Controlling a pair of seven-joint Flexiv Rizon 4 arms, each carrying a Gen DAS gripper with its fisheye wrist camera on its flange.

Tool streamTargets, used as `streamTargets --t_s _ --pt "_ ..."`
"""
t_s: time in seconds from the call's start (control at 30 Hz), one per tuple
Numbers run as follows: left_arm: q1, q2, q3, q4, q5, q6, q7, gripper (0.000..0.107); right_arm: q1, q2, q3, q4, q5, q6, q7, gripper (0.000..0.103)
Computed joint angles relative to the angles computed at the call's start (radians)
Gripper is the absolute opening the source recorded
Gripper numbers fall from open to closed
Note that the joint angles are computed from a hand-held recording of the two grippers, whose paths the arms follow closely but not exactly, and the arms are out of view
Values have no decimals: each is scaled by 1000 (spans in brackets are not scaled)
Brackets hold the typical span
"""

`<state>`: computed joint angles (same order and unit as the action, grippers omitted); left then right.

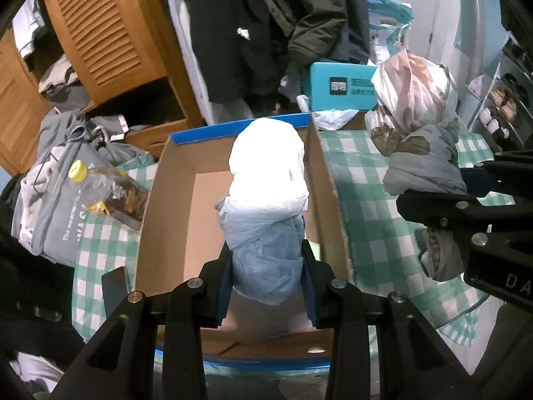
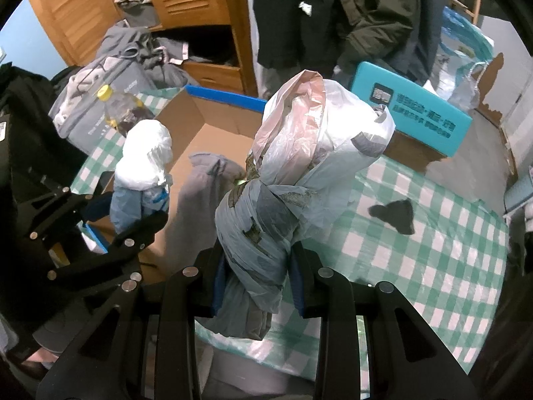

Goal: Organize soft objects
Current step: 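Carry sock with left tool while right tool carries bag bundle over the box, then open both tools, dropping sock and bag bundle into the box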

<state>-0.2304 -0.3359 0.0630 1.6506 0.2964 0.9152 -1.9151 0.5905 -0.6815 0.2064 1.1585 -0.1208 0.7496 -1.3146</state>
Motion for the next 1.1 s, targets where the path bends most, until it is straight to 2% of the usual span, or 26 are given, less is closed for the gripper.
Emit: streamTargets --t_s 0.73,1.1 --pt "53 1 18 36 -20 -23 -18 37 58 -140 2 -222 35 -148 -50 31" --pt "58 6 25 37 -9 -48 -39 40 85 -177 -7 -279 46 -186 -65 34"
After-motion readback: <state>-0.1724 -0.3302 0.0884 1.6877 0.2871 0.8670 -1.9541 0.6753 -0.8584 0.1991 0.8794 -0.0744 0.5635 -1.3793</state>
